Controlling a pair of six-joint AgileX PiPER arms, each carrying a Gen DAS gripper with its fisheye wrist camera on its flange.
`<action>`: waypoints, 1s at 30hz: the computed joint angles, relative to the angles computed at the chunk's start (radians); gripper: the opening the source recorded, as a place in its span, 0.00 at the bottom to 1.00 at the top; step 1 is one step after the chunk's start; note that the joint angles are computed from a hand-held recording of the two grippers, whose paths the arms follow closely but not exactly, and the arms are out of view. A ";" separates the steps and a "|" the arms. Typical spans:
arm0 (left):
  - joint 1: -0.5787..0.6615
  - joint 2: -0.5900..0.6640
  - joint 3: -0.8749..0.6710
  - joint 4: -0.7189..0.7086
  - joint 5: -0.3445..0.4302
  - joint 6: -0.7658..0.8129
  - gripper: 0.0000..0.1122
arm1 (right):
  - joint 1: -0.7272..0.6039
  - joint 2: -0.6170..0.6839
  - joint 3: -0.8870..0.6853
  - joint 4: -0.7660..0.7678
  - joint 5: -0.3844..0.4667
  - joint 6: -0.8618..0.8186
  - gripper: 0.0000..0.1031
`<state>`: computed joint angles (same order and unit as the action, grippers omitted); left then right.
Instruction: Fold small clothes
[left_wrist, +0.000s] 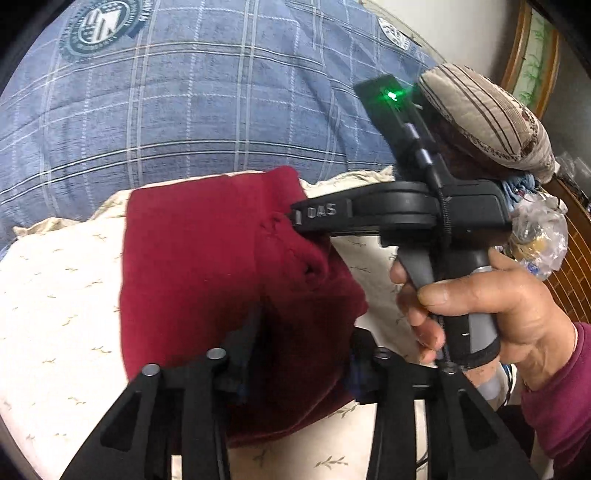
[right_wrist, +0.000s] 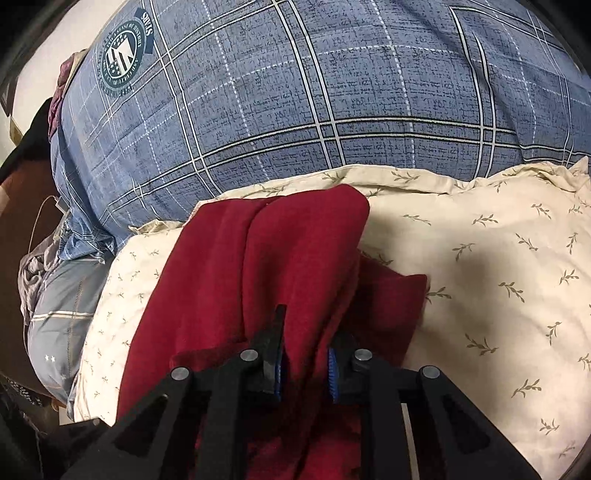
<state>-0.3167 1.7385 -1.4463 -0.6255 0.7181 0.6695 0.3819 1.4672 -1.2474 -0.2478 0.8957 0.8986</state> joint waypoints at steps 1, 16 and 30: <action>-0.001 -0.062 0.066 0.006 -0.008 0.002 0.37 | 0.003 -0.010 0.003 -0.002 0.010 0.013 0.35; 0.216 -0.332 0.330 -0.082 0.044 0.151 0.50 | 0.324 -0.060 -0.095 -0.208 0.141 0.187 0.44; 0.343 -0.399 0.343 -0.112 0.231 0.282 0.53 | 0.348 -0.095 0.094 -0.107 0.083 0.133 0.38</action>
